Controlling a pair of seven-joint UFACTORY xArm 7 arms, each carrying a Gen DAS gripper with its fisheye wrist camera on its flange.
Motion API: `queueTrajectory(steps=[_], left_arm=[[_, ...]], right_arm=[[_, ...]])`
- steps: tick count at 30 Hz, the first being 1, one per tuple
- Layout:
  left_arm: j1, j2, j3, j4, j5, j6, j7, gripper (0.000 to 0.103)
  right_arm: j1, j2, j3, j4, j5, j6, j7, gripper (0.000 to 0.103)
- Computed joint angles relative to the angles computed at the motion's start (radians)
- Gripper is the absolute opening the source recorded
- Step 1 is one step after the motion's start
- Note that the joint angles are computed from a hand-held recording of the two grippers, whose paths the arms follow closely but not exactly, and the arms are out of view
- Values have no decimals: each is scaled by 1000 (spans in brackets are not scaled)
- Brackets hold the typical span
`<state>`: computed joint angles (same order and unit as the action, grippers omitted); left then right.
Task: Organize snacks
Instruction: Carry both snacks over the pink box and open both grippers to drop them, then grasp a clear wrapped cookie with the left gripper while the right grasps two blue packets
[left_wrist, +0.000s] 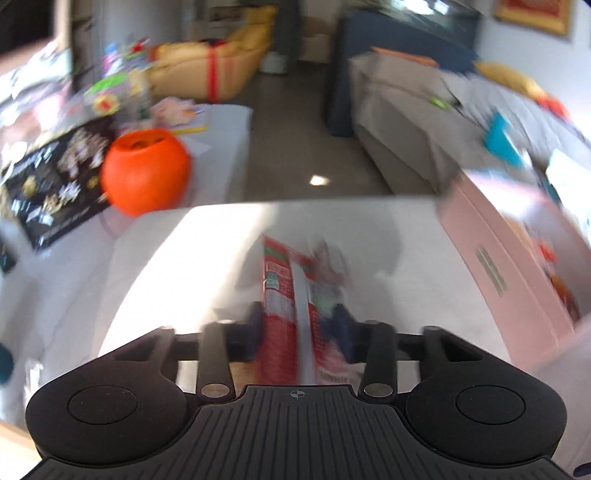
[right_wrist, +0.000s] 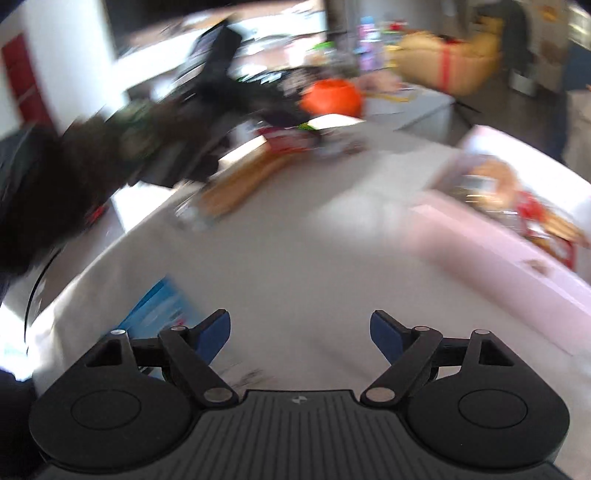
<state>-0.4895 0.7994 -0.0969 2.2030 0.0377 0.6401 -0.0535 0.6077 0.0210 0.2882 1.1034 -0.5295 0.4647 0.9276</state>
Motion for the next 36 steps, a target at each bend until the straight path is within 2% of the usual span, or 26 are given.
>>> queueTrajectory(steps=[2, 8, 14, 17, 19, 21, 24, 26, 29, 32, 34, 36], left_arm=[[-12, -72, -6, -132, 16, -68, 18, 39], [46, -214, -132, -384, -104, -165, 135, 36], [135, -325, -258, -571, -319, -191, 299, 32], [168, -362, -289, -625, -436, -176, 376, 30], [168, -380, -282, -643, -485, -163, 394, 30], [154, -410, -257, -678, -499, -172, 388, 30], [107, -438, -191, -701, -438, -203, 311, 31], [94, -443, -169, -705, -403, -218, 266, 31], [103, -452, -169, -716, -396, -229, 242, 31], [108, -462, -169, -736, -391, -251, 218, 31], [105, -472, -165, -754, -384, -281, 190, 31], [102, -483, -159, -771, -372, -309, 161, 31]], right_arm=[[13, 36, 11, 20, 44, -9, -46, 85], [52, 88, -12, 58, 73, -20, -69, 90], [56, 24, -18, -4, 38, -15, 1, 90], [46, -3, 2, -32, 54, -25, -46, 90], [48, 1, 18, -23, 73, -24, -122, 91], [58, 27, 28, 10, 40, 0, -166, 94], [87, 79, 12, 69, -89, 15, -135, 99], [96, 118, -5, 109, -107, 11, -138, 99], [87, 169, -7, 154, 7, -45, -237, 99], [58, 234, 34, 209, 206, -69, -439, 99], [75, 266, 25, 240, 242, -50, -483, 100], [117, 256, -18, 222, 209, -70, -464, 102]])
